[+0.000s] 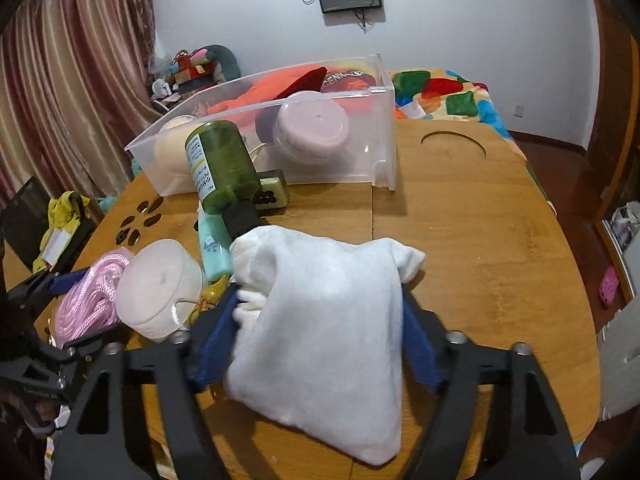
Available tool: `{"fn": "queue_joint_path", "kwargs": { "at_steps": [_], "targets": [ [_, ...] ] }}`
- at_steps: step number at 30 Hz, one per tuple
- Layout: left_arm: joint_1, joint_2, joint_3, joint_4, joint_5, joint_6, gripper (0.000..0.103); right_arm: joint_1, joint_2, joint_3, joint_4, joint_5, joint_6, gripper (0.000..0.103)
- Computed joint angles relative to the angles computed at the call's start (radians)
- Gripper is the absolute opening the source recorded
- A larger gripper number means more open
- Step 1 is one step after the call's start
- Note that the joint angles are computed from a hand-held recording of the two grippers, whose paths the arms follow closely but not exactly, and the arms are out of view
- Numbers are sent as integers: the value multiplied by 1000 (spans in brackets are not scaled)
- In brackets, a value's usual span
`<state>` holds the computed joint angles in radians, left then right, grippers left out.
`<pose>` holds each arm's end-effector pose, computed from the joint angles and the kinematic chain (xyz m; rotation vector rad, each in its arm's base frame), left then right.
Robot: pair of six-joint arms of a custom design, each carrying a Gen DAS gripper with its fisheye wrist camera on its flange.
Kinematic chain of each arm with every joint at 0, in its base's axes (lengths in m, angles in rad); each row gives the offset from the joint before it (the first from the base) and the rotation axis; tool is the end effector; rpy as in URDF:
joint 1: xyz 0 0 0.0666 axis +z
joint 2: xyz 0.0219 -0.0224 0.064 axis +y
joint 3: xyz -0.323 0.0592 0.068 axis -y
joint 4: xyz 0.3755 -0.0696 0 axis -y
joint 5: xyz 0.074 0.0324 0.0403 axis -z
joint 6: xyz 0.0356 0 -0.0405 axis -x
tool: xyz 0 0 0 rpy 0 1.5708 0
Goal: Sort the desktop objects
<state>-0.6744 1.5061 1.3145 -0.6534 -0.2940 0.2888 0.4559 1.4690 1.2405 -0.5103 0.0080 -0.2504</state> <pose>0.4038 -0.3101 0.3048 0.3230 2.3491 -0.1057 0.4522 0.2210 0.2998 -0.2354 2.3234 0.3480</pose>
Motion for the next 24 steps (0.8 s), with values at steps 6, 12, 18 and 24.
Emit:
{"fn": "queue_joint_path", "kwargs": {
  "at_steps": [6,12,18,24],
  "targets": [
    [1,-15,-21,34,-27,3,74,-31,-26,-21,29,-64,-28,44],
    [10,-25,-29,42,-27,30,69,-28,-63,-35,42,-52,-16,32],
    [15,-31,-33,50,-26,60,66,-26,-78,-41,59,-53,-19,32],
    [29,-29,-22,51,-14,69,64,-15,-79,-29,38,5,14,32]
  ]
}}
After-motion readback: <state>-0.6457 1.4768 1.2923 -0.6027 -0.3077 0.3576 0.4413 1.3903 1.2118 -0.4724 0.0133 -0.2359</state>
